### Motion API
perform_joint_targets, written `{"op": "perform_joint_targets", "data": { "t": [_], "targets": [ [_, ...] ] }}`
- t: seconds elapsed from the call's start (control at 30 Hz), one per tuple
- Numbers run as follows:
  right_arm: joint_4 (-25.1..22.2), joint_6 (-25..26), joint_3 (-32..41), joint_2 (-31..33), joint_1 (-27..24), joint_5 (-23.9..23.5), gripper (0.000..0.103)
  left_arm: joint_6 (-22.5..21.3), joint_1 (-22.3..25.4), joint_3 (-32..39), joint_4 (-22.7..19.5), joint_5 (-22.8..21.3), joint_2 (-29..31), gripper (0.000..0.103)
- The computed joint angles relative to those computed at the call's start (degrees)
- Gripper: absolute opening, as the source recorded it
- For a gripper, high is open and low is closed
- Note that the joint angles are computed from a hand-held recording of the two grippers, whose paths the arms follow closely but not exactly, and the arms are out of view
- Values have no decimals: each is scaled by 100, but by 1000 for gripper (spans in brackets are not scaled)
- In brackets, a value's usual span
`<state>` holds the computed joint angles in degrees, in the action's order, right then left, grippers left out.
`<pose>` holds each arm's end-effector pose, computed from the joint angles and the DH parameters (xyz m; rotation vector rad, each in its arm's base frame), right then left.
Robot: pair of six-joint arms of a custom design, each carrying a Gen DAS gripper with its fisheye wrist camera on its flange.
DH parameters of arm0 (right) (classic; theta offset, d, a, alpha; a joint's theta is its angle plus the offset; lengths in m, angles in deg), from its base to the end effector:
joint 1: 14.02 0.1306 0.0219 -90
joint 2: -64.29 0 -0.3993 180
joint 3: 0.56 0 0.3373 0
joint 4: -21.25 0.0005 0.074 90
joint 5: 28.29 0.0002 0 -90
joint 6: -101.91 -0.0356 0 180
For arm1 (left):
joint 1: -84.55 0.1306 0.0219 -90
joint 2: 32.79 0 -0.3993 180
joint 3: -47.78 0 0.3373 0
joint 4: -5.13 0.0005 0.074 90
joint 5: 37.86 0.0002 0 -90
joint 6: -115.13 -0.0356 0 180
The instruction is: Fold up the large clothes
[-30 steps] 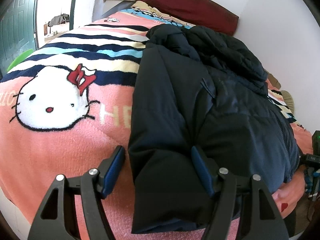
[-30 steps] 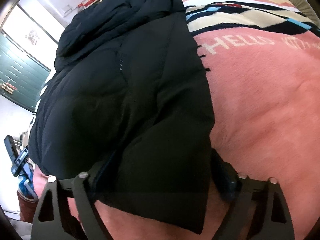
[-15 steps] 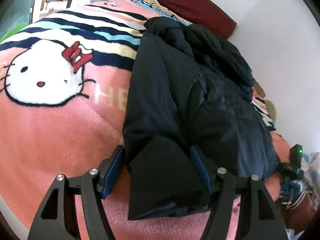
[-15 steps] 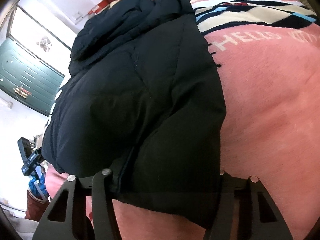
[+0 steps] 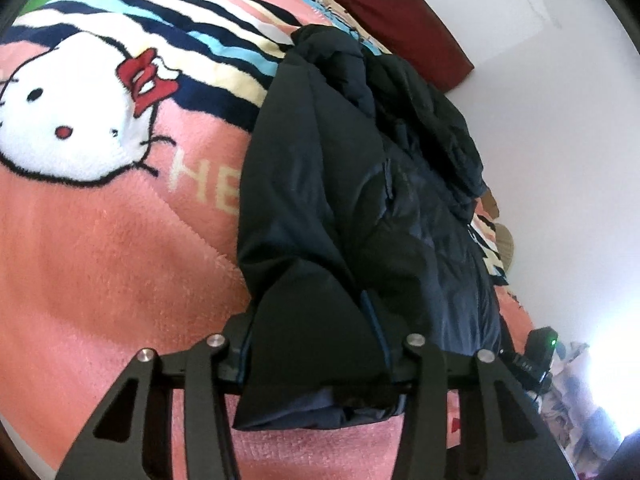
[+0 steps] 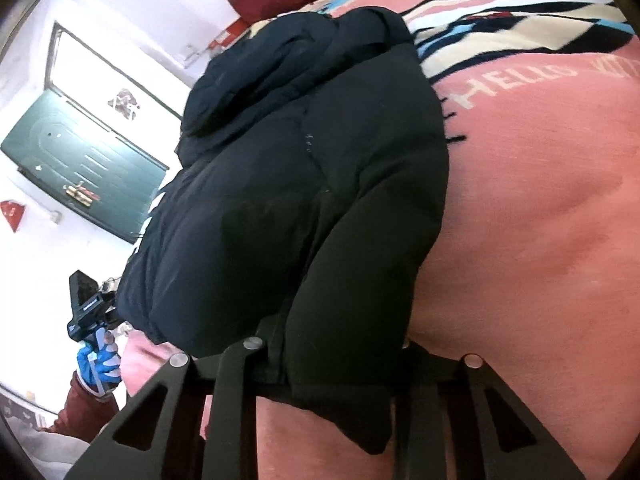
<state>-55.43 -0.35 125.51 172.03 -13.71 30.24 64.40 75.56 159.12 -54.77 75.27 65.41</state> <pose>0.5182 0.0209 0.5280 0.0628 2.5519 0.7916 0.4721 -0.0894 0.5246 -0.4528 2.4421 -0.8634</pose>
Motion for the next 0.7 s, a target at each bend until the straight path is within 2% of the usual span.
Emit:
{"op": "perform_joint_targets", "data": {
  "t": [0.2,0.3,0.47,0.6,0.7],
  "targets": [
    [52,-52,-79,0,-22,-136,34,225,202,-73,-101,-55,-64,54],
    [22,-61,-31,30,-6,-120,44,320,349,-23,-144,-97,-89,60],
    [27,-225,40,99,-51,-357,65,306,441,105,-258,475,104,61],
    [-1,-398,138,180,-56,-533,72,354,303,-4,22,979,169,61],
    [-11,-440,196,136,-135,-421,74,438,284,-65,195,1062,137,61]
  ]
}}
